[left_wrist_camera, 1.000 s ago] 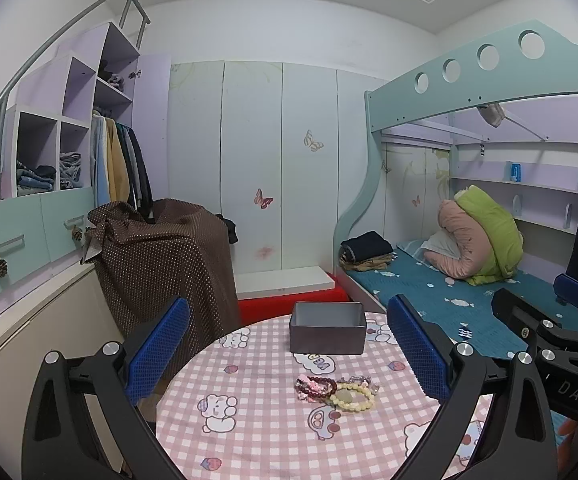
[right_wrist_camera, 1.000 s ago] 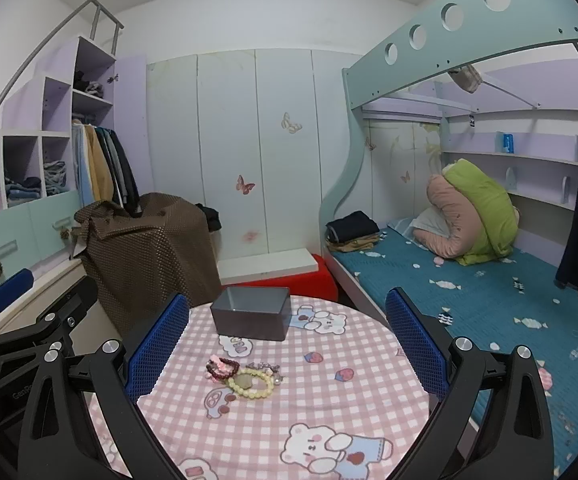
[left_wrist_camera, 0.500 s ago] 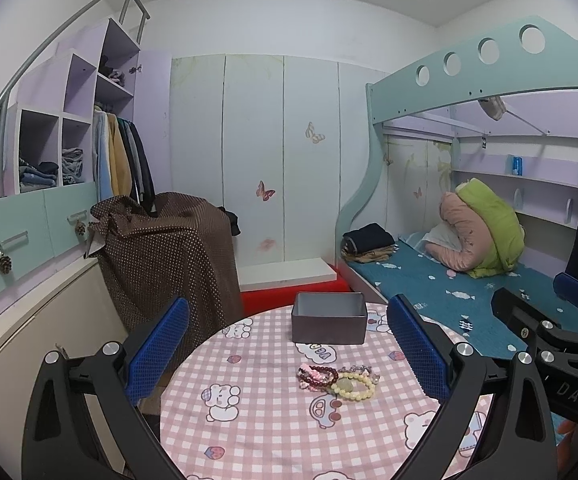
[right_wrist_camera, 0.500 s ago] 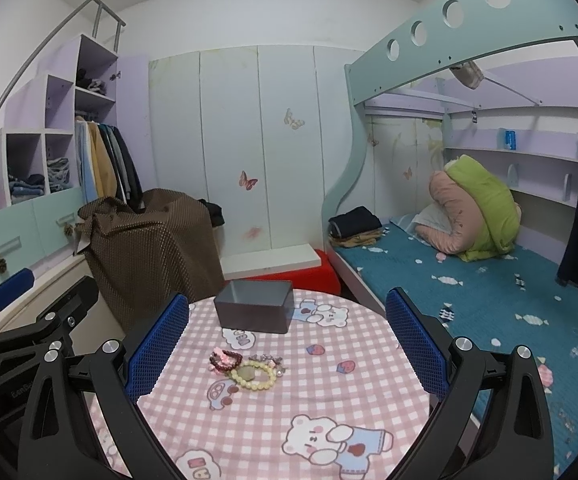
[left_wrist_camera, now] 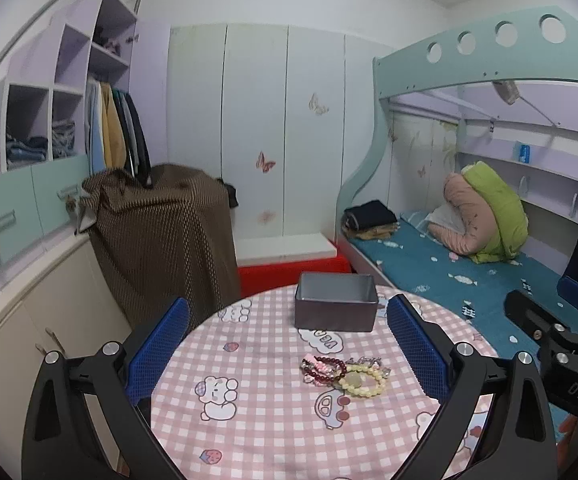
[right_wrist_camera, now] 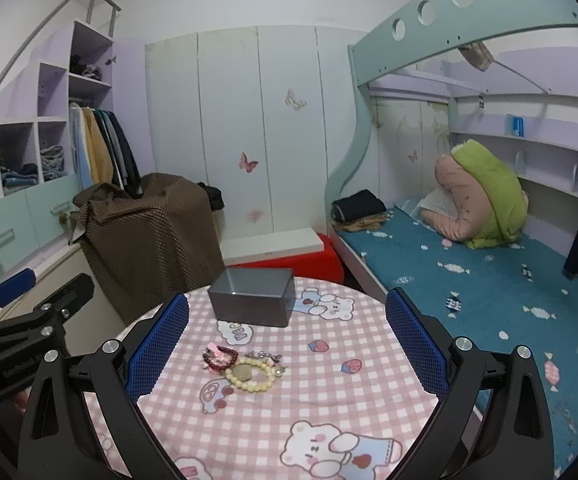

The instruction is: Organize jewelry

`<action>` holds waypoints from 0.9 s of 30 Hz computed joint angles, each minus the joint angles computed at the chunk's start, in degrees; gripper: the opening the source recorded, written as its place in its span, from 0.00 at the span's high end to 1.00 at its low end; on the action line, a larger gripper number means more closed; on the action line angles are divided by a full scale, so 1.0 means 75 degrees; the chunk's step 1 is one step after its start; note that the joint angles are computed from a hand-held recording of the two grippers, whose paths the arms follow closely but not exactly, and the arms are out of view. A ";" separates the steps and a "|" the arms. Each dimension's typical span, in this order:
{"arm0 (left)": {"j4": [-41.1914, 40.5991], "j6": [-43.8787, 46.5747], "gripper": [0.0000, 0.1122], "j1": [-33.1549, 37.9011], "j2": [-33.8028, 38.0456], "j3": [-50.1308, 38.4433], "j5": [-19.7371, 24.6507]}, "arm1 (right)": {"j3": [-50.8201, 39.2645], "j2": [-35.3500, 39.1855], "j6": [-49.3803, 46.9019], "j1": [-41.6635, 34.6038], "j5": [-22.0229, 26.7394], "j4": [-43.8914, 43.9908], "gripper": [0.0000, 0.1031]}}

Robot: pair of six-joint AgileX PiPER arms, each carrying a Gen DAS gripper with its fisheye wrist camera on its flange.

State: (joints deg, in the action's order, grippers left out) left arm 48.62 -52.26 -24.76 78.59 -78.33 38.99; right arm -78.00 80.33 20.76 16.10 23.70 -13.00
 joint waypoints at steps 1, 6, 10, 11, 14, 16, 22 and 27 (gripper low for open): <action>-0.0210 0.0160 0.14 0.0145 0.0113 -0.0082 -0.0076 | -0.0129 0.0191 -0.0107 -0.0066 0.0012 0.0122 0.07; -0.1308 0.1132 0.14 0.0771 0.0819 -0.0528 -0.0378 | -0.0667 0.1072 -0.0470 -0.0321 0.0067 0.0494 0.07; -0.2760 0.2399 0.14 0.1269 0.1632 -0.1074 -0.0320 | -0.1103 0.1822 -0.0869 -0.0479 0.0194 0.0822 0.07; -0.3108 0.2668 0.15 0.1366 0.1825 -0.1185 -0.0309 | -0.1192 0.1991 -0.0925 -0.0495 0.0230 0.0846 0.07; -0.3658 0.3102 0.15 0.1508 0.2262 -0.1449 -0.0260 | -0.1424 0.2501 -0.1134 -0.0518 0.0275 0.0962 0.07; -0.3828 0.3276 0.15 0.1536 0.2575 -0.1650 -0.0176 | -0.1647 0.2833 -0.1222 -0.0525 0.0382 0.0980 0.07; -0.4198 0.3660 0.15 0.1614 0.3396 -0.2071 -0.0045 | -0.2159 0.3670 -0.1457 -0.0567 0.0627 0.1083 0.07; -0.4335 0.3791 0.15 0.1641 0.3896 -0.2342 0.0042 | -0.2431 0.4090 -0.1565 -0.0592 0.0780 0.1173 0.07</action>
State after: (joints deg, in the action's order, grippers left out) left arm 16.11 -23.82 -12.45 107.81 -95.89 39.30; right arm -96.23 111.01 9.02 11.66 29.55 -4.21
